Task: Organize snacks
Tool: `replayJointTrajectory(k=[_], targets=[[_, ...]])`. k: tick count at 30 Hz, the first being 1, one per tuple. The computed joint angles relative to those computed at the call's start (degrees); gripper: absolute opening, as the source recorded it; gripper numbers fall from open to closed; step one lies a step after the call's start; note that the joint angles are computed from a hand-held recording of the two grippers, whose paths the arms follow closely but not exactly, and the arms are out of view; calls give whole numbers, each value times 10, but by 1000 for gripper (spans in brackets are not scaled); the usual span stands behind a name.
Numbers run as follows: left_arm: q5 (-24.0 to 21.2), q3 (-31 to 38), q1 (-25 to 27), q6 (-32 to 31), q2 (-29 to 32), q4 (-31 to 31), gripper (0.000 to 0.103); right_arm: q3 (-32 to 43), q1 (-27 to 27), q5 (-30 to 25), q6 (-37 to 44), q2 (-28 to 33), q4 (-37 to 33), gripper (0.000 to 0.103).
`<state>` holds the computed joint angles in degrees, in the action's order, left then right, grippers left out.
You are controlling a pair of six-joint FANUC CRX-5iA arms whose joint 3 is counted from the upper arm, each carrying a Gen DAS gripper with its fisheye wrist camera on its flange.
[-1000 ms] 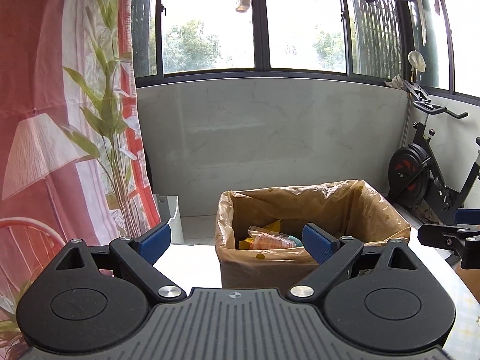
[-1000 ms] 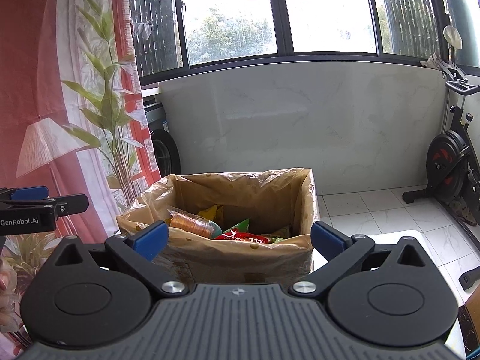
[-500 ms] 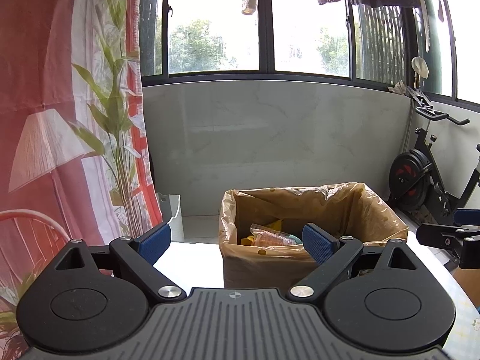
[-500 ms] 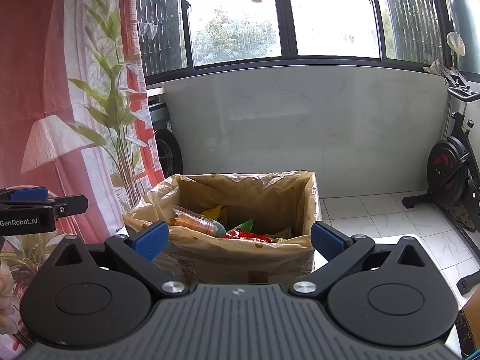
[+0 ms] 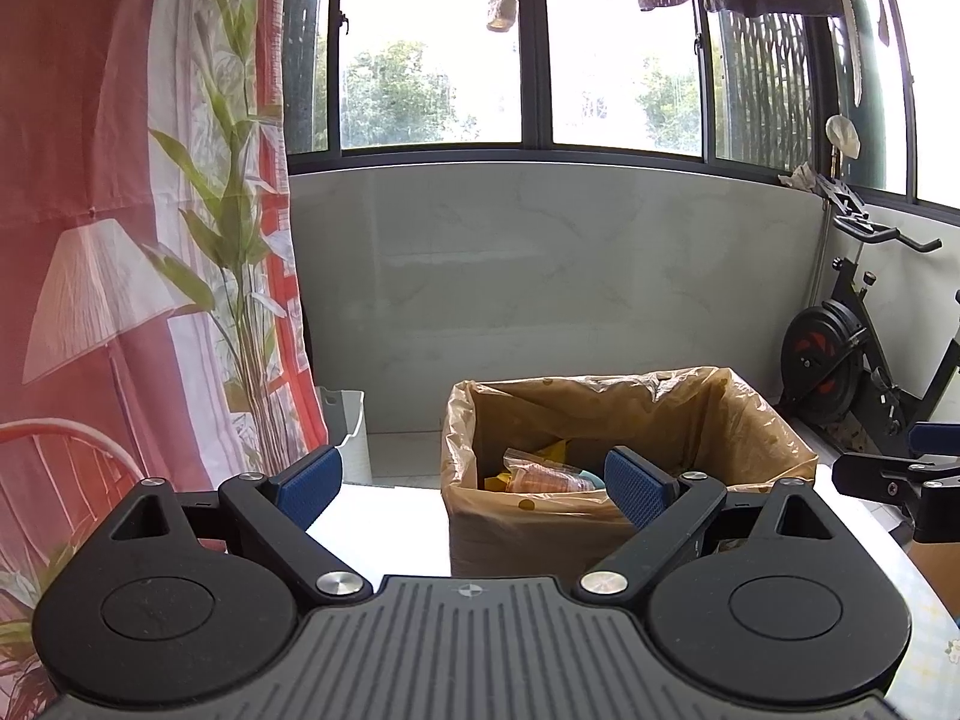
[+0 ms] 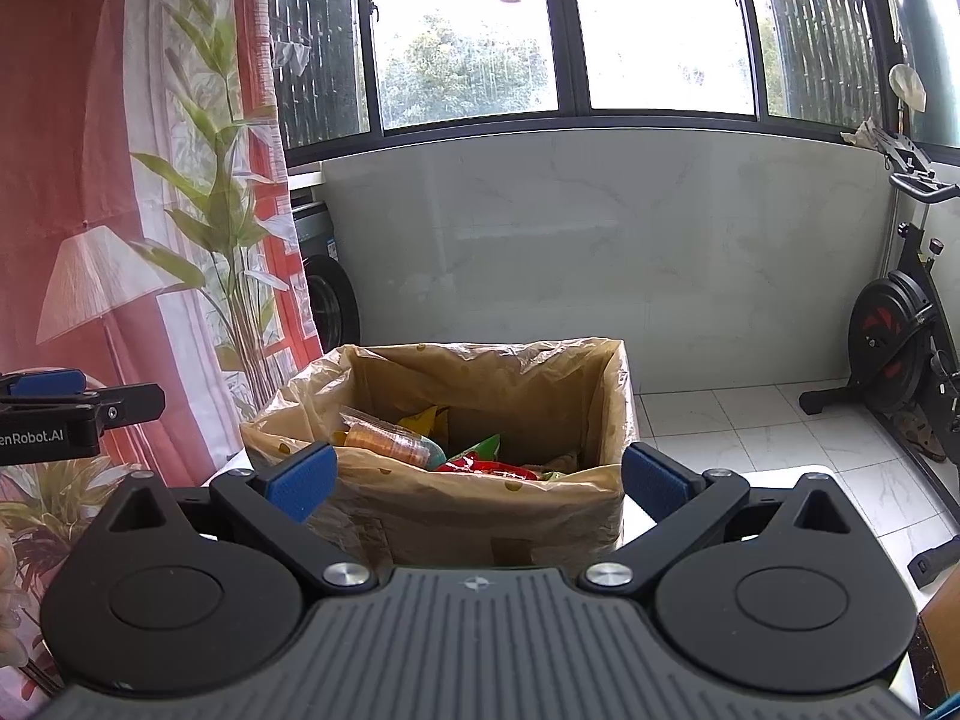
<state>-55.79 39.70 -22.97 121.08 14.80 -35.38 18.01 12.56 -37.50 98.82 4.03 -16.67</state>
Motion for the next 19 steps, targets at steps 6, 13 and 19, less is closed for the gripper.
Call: replayJointTrajectory(k=[6, 13, 19], targets=[[0, 0, 0, 0, 0, 0, 96, 0, -1, 0, 1, 0, -1, 103], [2, -1, 0, 1, -2, 1, 96, 1, -2, -2, 2, 0, -3, 103], [8, -7, -3, 6, -6, -5, 96, 1, -2, -1, 3, 0, -2, 103]])
